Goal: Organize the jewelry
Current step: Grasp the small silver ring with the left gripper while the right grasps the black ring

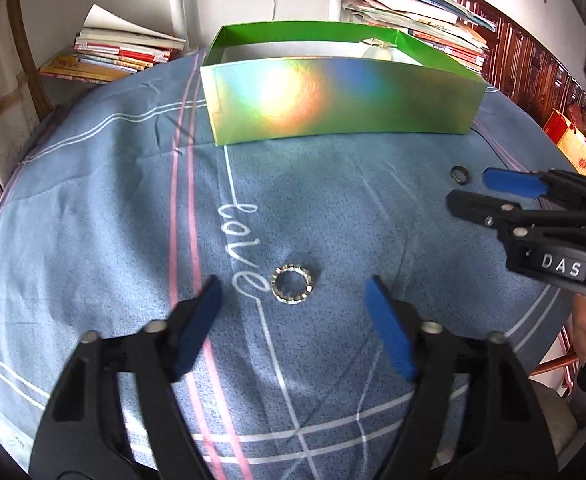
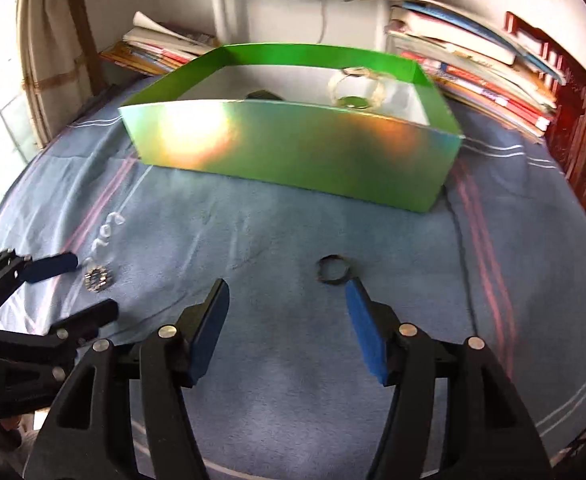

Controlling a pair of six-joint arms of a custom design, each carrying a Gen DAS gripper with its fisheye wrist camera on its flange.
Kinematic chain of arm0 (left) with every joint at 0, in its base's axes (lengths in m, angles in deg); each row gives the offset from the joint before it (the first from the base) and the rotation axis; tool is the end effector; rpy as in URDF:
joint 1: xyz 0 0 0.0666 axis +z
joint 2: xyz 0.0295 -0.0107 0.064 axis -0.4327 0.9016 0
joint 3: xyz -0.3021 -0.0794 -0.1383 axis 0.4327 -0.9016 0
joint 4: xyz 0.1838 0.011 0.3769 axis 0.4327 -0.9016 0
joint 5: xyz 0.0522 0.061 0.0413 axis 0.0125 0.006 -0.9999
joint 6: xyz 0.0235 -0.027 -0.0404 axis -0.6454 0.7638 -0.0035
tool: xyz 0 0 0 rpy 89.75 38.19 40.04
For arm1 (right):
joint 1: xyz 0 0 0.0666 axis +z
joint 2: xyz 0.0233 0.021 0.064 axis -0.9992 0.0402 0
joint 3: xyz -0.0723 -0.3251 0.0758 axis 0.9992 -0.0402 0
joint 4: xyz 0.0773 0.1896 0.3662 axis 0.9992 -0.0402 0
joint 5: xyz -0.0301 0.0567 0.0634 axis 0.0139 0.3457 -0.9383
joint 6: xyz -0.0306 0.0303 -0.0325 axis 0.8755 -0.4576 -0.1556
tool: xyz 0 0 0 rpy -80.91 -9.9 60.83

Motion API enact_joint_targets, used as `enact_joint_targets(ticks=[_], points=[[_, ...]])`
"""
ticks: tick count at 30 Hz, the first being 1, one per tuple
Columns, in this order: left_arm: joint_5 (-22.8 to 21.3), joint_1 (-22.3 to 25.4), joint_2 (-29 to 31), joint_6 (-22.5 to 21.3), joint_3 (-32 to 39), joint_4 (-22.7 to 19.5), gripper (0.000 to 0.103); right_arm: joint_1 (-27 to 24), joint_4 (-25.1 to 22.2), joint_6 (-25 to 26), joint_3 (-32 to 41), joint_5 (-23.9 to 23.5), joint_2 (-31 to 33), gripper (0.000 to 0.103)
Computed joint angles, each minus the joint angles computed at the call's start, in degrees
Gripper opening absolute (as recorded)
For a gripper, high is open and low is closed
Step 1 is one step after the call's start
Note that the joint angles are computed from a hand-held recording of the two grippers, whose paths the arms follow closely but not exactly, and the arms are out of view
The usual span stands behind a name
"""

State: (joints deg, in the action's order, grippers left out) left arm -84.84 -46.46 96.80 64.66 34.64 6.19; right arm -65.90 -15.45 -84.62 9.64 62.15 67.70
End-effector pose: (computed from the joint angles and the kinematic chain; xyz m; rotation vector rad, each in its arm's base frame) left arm 0.3720 -0.1358 0.3870 0.0933 2.5134 -0.0361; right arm 0.4137 0.1656 0.4050 -0.4220 2.4762 0.2017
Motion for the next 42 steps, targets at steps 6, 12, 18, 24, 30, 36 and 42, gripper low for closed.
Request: enact_joint_targets(ticks=[6,12,18,24,30,36,42], points=[[-1.22,-0.12,-0.59,-0.14,-0.76,2.04,0.021,-1.91,-0.18,-2.36,-0.30,0.91,1.18,0.062],[-1.36,0.42,0.21,-0.02,-0.26,2.74,0.021,-1.73,0.28,-2.24,0.54,1.07,2.29,0.063],[-1.43,0.13,2.16,0.05,1.25,3.10,0.026,0.28,2.44,-1.26,1.32,3.57,3.89,0.062],[-0.11,-0.10,2.07,-0.20,1.36,2.39,0.050,0.77,1.73,-0.04,0.75,1.77,2.84,0.045],[-0.75,-0.72,1.68,-0.42,1.12,2.23,0.039,1.56,1.82,0.83,-0.62,1.31,1.27,0.037],[-0.64,-0.75,1.10,-0.20,0.85,1.61,0.025,0.71,2.91,-0.46,-0.21,2.14,2.13,0.047],[0.12,-0.29,0.88,0.15,0.62,2.01,0.019,1.37,3.53,0.53,0.33,1.64,2.70,0.022]])
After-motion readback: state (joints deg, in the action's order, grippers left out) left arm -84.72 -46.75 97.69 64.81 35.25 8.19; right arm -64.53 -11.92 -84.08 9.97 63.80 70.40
